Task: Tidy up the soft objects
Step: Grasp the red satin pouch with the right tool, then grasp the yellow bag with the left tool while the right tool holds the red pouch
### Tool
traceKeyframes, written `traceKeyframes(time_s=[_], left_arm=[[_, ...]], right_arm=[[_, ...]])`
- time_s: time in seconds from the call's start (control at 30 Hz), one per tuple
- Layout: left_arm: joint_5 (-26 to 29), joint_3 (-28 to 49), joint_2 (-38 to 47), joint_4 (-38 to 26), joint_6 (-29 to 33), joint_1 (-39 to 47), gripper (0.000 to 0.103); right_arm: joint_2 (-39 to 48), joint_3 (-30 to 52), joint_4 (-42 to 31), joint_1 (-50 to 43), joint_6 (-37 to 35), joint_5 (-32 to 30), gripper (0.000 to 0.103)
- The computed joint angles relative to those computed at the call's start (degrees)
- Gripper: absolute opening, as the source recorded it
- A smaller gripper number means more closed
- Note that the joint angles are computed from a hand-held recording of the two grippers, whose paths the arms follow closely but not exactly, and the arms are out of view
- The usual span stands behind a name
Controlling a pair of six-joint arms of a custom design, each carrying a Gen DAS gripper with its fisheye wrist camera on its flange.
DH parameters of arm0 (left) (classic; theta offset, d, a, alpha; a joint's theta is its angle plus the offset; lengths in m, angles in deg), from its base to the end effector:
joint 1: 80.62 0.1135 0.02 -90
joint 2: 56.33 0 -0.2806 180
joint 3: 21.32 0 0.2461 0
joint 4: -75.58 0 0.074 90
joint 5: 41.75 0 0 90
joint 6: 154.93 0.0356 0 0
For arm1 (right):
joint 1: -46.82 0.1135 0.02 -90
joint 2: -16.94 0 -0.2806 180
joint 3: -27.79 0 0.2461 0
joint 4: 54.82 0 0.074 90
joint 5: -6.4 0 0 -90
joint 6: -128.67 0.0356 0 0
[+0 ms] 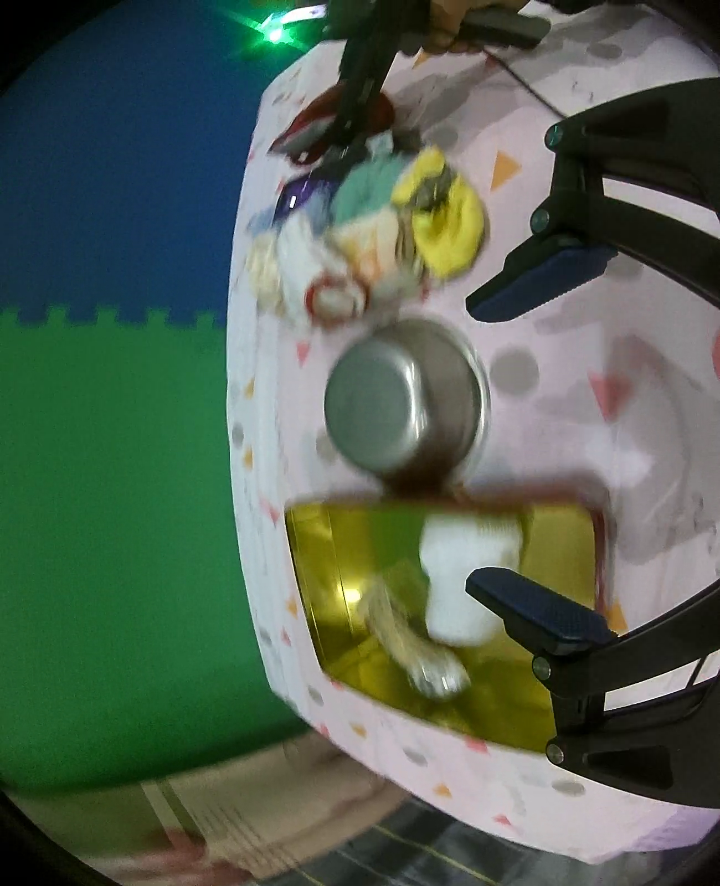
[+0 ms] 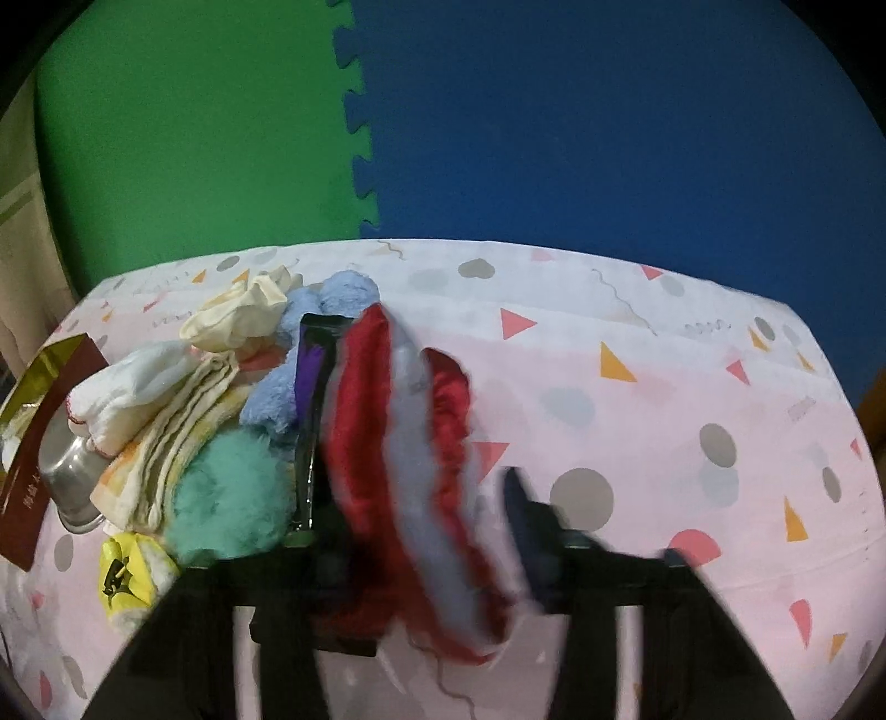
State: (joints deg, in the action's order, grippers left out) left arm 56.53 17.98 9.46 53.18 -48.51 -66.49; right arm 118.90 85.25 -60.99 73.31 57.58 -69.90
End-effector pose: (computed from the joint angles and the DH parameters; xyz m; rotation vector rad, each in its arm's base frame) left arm 0.1923 0.0431 0.1774 0.1137 2.4107 0.0699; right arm 0.2924 0.1363 0.1315 -0.0563 2.4215 0.0655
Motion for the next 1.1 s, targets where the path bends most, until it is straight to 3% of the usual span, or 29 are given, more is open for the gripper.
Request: traceKeyframes(time_s=[0.17, 0.33, 0.67, 1.1], left_arm=[[-3.4, -0.5, 1.8, 2.1, -3.3, -10.8, 0.088], [-3.8, -0.1, 4.6, 3.3, -5.9, -17.3, 0.089], [-6.6, 1.3, 11.1, 5.9, -8.8, -24.3, 0.088], [-10.6, 7.7, 21.6, 7.1, -14.8, -32.1, 0.088]], right_arm=[[-2.6, -3.6, 2.9, -0.5, -0.8, -0.6, 0.023], [-6.0, -7.5, 3.7, -0.2, -1.2, 1.1, 0.022], [-14.3, -18.2, 6.9, -1.5, 1.6, 4.1, 0.022], [-12.6, -19.7, 10.1, -2.7, 2.4, 1.5, 0.022]])
